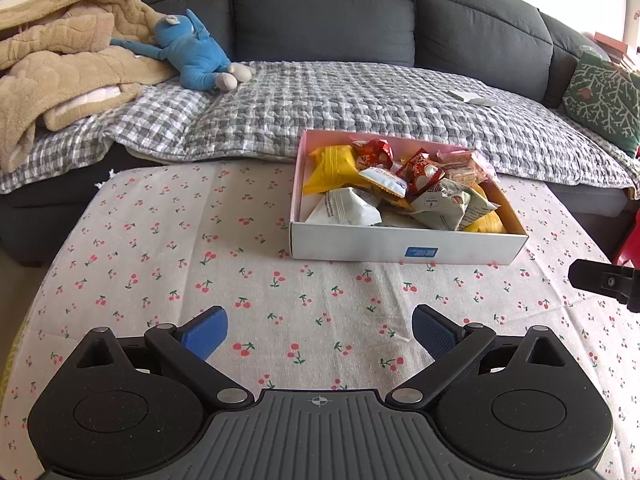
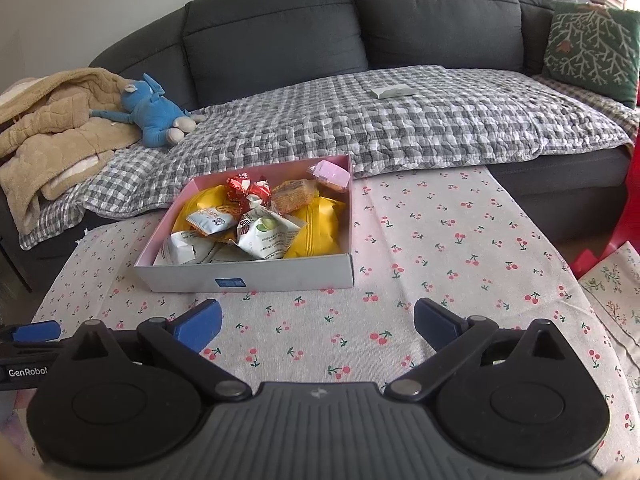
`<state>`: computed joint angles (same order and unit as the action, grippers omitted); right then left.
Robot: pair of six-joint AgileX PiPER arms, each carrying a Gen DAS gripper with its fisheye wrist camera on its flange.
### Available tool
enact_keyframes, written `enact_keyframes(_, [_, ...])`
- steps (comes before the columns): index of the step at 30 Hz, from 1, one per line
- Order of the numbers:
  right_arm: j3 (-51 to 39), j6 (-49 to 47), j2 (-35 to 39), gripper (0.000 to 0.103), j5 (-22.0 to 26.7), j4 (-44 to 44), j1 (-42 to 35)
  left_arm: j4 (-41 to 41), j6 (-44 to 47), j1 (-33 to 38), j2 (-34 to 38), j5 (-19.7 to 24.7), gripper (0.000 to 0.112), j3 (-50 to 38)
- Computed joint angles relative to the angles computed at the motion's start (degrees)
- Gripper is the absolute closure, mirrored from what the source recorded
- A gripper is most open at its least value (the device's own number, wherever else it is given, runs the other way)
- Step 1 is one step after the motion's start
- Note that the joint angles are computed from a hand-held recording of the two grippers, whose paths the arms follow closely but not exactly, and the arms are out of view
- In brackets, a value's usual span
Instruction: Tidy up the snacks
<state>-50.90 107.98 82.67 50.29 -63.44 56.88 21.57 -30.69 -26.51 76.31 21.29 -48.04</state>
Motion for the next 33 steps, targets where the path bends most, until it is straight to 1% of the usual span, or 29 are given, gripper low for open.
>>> enact_keyframes(5, [-0.29,0.95,0.95,0.001,3.19,-0.52,1.98,-3.57,2.36,0.94,-1.20,0.63,0.011,-0.29])
enact_keyframes(8, [-0.70,0.95,1.99,0.001,4.40,-1.16,2.51,-2.81,0.85,0.94,-1.44,0.43,0.010,-0.40])
enact_keyframes(11, [-1.25,0.68,2.93,0.001,4.83,-1.36,2.64,-1.45,-0.82,0.53,-1.39,0.97,0.010,-0.59])
enact_keyframes(14, [-1.68,0.81,3.58,0.001,4.41,-1.24,2.66,-1.72,-0.49,0.35,-1.19,1.46,0.010,-0.74])
enact_keyframes(21, [-2.60,0.26,4.97,0.001,4.85,-1.09,3.24,2.47,-4.21,-1.32,-1.03,2.69,0.010,-0.61])
enact_keyframes(24, [-2.71,0.04,5.06,0.001,4.78,-0.84,3.45,6.98,-8.69,-2.55,-1.12,3.16,0.010,-0.28])
enact_keyframes(33, [-3.72,-2.75,6.12,0.001,4.16,0.37,3.57,10.43,-12.09,-4.27,-0.85,4.84,0.010,-0.23])
